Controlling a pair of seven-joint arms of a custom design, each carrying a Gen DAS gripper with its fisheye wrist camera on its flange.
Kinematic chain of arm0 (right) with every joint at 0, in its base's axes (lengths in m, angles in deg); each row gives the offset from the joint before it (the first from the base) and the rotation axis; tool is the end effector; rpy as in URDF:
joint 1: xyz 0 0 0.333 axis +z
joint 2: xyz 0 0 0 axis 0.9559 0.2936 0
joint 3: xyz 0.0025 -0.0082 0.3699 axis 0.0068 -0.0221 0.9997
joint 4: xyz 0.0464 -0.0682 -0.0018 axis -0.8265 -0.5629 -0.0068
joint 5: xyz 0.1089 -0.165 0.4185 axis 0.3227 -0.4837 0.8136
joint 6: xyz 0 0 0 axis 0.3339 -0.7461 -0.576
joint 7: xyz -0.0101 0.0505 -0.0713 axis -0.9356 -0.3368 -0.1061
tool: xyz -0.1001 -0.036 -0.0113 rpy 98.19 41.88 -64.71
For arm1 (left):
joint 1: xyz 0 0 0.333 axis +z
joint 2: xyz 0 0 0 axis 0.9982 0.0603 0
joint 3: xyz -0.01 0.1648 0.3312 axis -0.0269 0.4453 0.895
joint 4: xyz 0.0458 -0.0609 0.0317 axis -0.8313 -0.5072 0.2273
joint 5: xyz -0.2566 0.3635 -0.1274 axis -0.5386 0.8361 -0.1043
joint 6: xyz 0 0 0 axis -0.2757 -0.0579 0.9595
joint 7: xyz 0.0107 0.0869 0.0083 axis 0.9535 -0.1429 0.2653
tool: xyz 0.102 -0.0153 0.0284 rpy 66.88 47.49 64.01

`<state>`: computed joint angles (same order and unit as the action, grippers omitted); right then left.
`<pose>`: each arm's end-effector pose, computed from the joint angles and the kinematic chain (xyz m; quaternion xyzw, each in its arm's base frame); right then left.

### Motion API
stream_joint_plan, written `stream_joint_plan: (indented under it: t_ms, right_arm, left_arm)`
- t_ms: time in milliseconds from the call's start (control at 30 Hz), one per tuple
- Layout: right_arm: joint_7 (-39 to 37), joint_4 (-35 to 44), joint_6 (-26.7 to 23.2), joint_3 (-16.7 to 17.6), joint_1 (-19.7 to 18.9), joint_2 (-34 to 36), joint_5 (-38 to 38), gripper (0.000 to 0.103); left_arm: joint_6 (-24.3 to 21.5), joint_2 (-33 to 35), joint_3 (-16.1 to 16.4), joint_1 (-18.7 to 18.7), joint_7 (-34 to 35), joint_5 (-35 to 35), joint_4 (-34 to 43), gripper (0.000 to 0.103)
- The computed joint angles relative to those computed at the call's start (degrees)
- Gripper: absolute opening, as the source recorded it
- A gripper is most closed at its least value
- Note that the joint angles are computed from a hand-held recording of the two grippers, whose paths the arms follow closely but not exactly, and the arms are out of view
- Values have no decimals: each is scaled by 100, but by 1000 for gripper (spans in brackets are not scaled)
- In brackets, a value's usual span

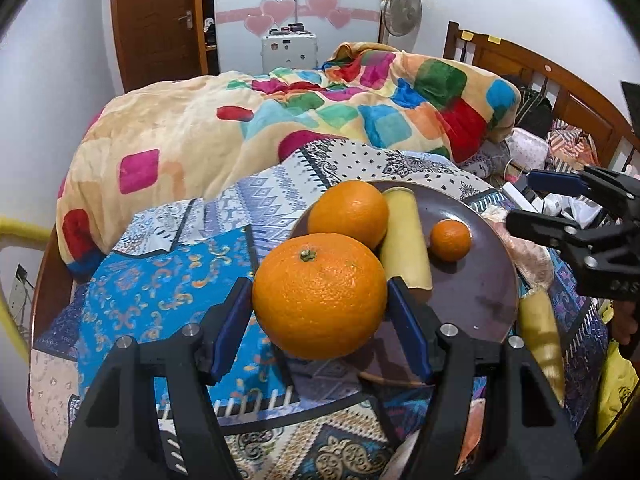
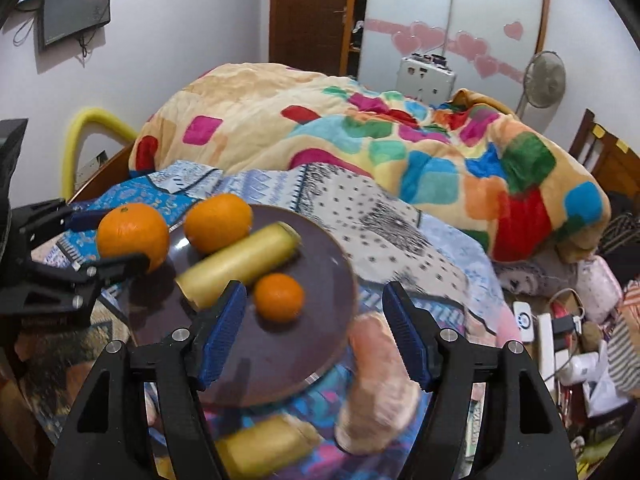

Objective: Organize fruits
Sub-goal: 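Lower the large orange onto the plate with the left gripper while the right gripper moves toward a pomelo segment, then grasp the pink pomelo segment with the right gripper while the left gripper releases and withdraws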

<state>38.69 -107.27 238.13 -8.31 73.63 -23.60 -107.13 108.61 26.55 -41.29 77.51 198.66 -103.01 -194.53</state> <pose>0.4979 0.1110 0.5271 -0.6514 0.6564 -0.2950 0.2404 0.6138 -0.1915 0.4900 -0.3989 0.8403 -0.3381 0.1428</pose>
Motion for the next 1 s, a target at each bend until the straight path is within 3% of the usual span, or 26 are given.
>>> stream_joint_plan:
  t_ms: [233,467,700,867,1000]
  right_arm:
    - [258,-350,128,67,-312,-302,-177,67]
    - [188,-527,-18,-8,-390,-336,-59,67]
    - [139,-547,-208,-63,-381,-173,-64,67]
    - [-36,-516,-282,-226,-208,-72,74,67]
    - [-590,-500,-255,-639,189,34,784,67]
  left_arm:
    - [25,137,-70,-14,-252,276,84,68]
    - [166,135,-114,-39,-309,489,19,68]
    - [-1,90,-99,-22,-367,444,42,71]
    - [167,35,-100,-65,-218,325,-49,78]
    - [164,8,-88,-95,-204,337,-88,78]
